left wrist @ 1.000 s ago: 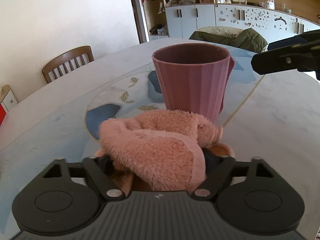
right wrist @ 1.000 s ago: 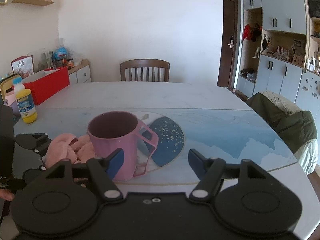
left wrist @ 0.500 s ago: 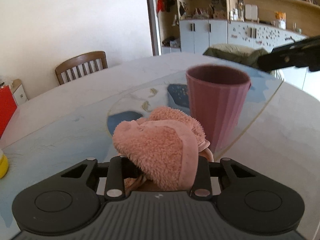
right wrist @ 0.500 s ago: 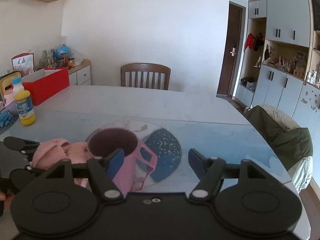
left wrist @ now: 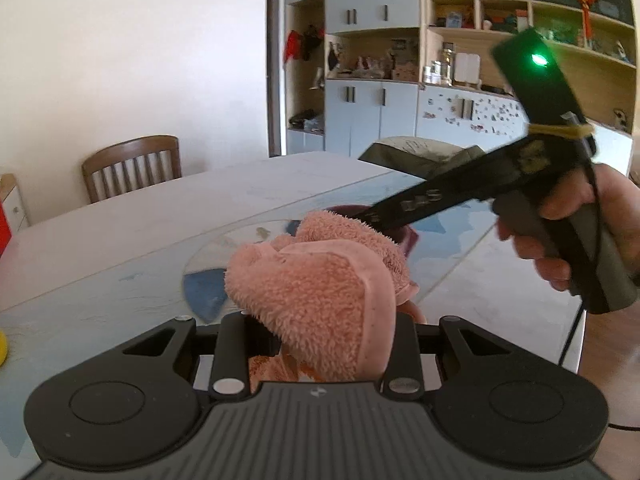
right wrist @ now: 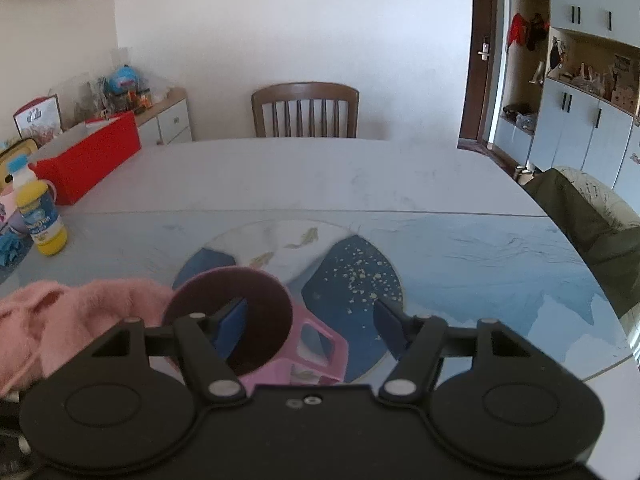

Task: Organize objects
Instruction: 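Lift the pink mug with the right gripper toward the towel in the left gripper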

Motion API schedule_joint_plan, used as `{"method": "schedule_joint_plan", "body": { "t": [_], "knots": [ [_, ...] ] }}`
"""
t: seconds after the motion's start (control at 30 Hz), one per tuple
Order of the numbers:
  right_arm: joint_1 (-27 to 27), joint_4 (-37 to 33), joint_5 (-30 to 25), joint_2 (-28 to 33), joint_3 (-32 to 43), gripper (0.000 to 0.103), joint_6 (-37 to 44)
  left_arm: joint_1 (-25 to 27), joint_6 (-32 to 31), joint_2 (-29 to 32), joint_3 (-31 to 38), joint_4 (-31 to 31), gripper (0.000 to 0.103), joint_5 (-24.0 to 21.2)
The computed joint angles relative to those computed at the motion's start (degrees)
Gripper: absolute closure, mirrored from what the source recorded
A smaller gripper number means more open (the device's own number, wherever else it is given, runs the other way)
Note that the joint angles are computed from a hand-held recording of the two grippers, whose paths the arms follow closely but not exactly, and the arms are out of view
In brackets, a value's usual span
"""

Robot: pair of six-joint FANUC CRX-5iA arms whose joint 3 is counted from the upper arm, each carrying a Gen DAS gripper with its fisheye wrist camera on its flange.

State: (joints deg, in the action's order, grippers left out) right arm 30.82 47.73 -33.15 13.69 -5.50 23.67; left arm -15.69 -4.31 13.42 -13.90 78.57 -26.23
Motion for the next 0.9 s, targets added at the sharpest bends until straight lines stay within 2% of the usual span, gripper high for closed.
{"method": "schedule_joint_plan", "body": {
  "t": [0.07,0.1,0.3,0.37,0.47,0.6,0.63,0.7,0.83,0.9],
  "knots": [
    [0.29,-2.20,-0.57,0.55,1.04,0.061,1.59,-0.03,2.24,0.73,0.94,-2.94,0.072,-0.75],
    [0.38,-3.78,-0.92,0.80,1.66,0.063,2.60,0.06,3.32,1.15,1.42,-4.24,0.072,-1.35],
    [0.85,-2.04,-1.90,0.54,1.02,0.072,1.84,-0.61,7.20,3.79,3.56,-8.37,0.072,0.21],
    [1.01,-1.07,-2.33,0.64,0.93,0.076,1.85,0.09,12.24,5.40,5.56,-13.15,0.072,-0.74],
    [0.99,-1.31,-2.31,0.36,0.62,0.078,2.26,1.27,18.20,7.40,7.51,-18.89,0.072,-1.45],
    [0.33,-2.75,-0.99,-0.53,-0.29,0.080,1.17,1.72,16.32,6.65,6.16,-15.96,0.072,-1.21],
    [0.08,-3.06,-0.41,-0.76,-0.62,0.081,0.29,1.36,14.02,5.86,4.85,-13.52,0.072,-0.28],
    [-0.45,-4.56,1.23,-1.50,-1.44,0.085,-0.92,-0.41,5.56,3.52,0.95,-5.04,0.072,2.71],
    [-0.50,-6.18,1.86,-1.82,-1.77,0.088,-1.05,-2.57,-5.73,0.28,-2.73,5.71,0.072,2.61],
    [-0.46,-5.65,1.90,-1.84,-2.01,0.088,-1.72,-3.19,-8.02,-0.46,-2.98,7.12,0.072,1.73]
  ]
}}
